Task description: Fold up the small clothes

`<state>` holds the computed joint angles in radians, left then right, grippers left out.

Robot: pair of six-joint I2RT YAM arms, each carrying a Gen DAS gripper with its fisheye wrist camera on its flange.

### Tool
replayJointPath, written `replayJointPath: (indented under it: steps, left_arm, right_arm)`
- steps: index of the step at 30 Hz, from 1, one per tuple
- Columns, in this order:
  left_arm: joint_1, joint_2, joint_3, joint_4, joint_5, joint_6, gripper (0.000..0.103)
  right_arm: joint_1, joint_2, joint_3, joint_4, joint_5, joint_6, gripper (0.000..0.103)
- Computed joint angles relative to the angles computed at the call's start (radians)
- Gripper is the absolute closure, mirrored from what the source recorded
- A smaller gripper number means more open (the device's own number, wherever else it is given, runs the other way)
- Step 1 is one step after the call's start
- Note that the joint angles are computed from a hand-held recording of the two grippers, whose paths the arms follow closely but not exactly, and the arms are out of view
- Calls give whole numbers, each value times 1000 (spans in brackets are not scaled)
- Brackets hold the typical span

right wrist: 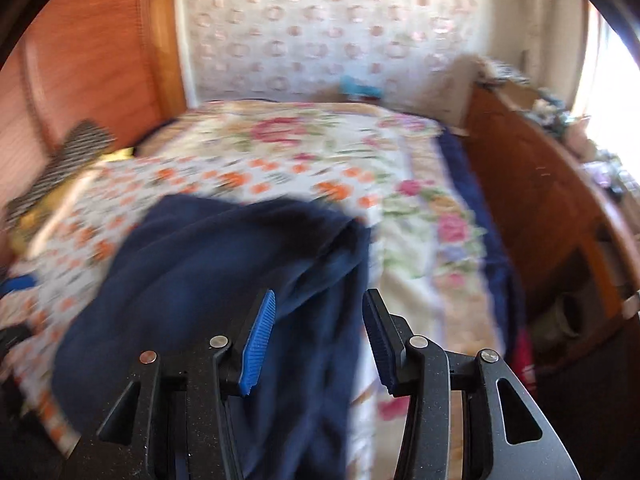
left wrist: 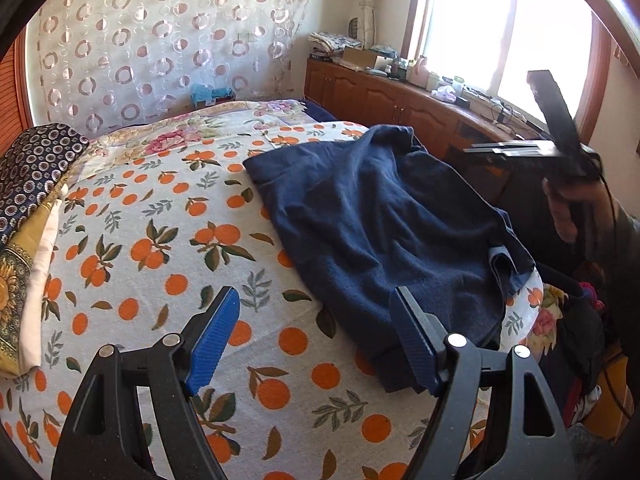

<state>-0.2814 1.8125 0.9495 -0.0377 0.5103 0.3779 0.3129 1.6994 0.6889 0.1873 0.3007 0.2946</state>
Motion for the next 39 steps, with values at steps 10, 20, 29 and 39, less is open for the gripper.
replayJointPath:
  steps: [10,20,29,39]
  left_arm:
    - [-49,8,-2,-55,2,32,25]
    - [-78,-49,-75,-108,13,109,28]
    - [-102,6,-52,-133,45,112,83]
    - [-134,-218,-215,-119,-14,151,91]
  right_arm:
    - [162,120,-136,151,-7,138,65]
    - [266,-114,-347,220,137,224,94]
    - [281,53,-322,328,175,314,94]
    - [366,-46,-403,253,281,398,66]
